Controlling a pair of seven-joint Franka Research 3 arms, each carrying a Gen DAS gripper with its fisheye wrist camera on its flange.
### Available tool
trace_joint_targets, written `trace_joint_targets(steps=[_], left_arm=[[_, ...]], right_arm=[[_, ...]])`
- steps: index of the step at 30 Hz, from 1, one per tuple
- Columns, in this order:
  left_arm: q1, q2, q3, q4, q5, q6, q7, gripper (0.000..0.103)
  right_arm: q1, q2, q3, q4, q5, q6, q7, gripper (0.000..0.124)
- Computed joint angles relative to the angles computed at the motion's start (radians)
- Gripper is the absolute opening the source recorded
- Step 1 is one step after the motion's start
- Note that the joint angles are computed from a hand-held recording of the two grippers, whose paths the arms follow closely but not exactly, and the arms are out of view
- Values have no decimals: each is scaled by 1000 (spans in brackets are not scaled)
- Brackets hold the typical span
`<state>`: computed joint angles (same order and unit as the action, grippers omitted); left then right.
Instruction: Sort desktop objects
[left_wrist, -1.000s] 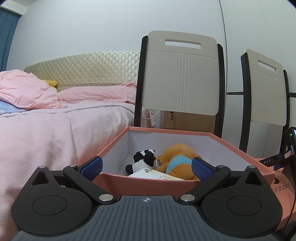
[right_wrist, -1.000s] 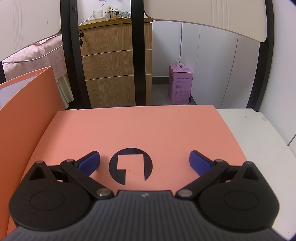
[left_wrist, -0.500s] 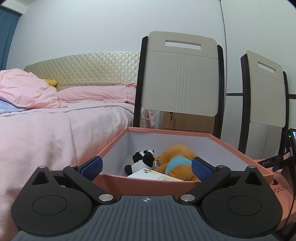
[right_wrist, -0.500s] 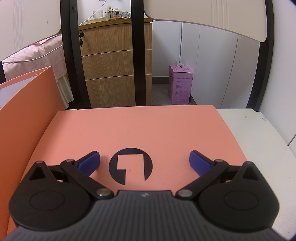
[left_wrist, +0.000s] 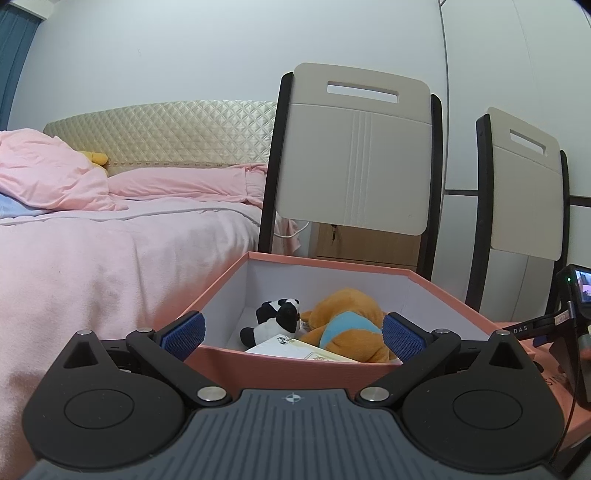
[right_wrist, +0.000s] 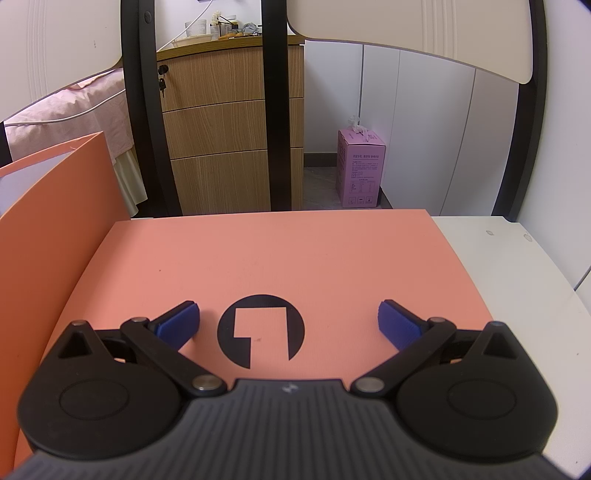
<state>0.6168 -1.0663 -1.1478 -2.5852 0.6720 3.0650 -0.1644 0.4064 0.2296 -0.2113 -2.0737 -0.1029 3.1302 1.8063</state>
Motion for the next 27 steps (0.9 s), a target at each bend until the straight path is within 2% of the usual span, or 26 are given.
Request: trace_joint_targets(steps=[15, 17, 20, 22, 23, 25, 27], left_arm=[[17, -18, -14, 3, -1, 21, 8, 103], [21, -30, -17, 3, -2, 30, 10, 103], [25, -42, -21, 1, -8, 45, 14, 103], [26, -44, -21, -2, -15, 55, 19, 103], [26, -45, -20, -3, -19, 60, 21, 103], [27, -46, -19, -7, -28, 71, 26, 103], [26, -44, -17, -10, -37, 84, 32, 103]], right_arm=[[-8, 5, 8, 3, 17, 3, -13, 103], [13, -2, -16, -10, 6, 15, 15, 103], [-88, -43, 99, -79, 103, 113, -60, 103], [-75, -82, 87, -136, 138, 185, -57, 103], [-90, -103, 102, -168, 153, 231, -54, 103], [-54, -149, 84, -227, 248, 319, -116, 103], [-45, -197, 100, -281, 339, 405, -167, 103]])
